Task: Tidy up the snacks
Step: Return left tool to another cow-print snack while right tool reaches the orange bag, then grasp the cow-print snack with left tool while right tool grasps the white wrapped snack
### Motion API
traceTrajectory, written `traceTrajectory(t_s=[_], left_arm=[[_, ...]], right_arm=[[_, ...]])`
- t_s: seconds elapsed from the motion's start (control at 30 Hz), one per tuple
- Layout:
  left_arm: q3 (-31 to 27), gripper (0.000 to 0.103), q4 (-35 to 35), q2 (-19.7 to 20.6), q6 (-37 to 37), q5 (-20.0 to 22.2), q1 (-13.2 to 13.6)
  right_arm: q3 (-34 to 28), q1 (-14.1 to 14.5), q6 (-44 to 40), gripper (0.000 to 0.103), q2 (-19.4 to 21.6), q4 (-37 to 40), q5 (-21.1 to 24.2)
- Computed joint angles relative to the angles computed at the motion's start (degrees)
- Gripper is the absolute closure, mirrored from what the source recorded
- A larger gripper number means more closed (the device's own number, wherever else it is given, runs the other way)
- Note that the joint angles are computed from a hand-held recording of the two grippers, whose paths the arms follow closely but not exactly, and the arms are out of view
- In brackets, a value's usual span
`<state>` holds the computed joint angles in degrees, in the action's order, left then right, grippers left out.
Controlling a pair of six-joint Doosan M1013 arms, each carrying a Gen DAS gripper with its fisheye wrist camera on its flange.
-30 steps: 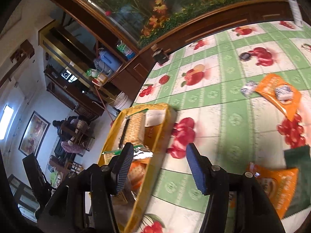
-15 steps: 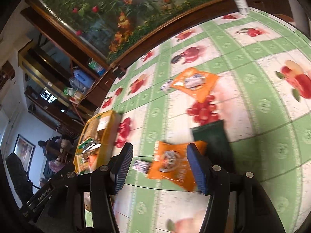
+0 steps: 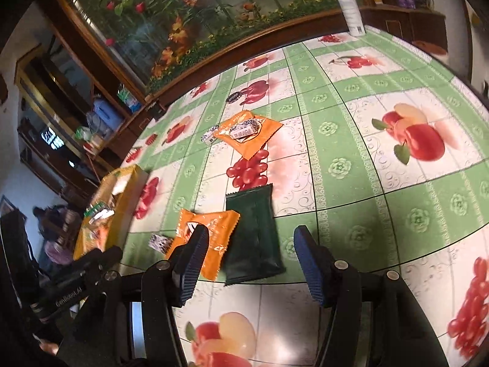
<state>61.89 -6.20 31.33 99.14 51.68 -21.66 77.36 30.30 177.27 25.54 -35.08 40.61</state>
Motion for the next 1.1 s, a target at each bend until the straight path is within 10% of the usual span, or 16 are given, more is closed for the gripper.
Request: traceTrajectory(t_s=[1.1], left_arm=[[-4.45, 0.031, -4.40, 4.11, 7.21, 4.95, -2.19]], right_arm=[[-10.86, -5.42, -22.17, 0.028, 6.35, 5.68, 3.20]])
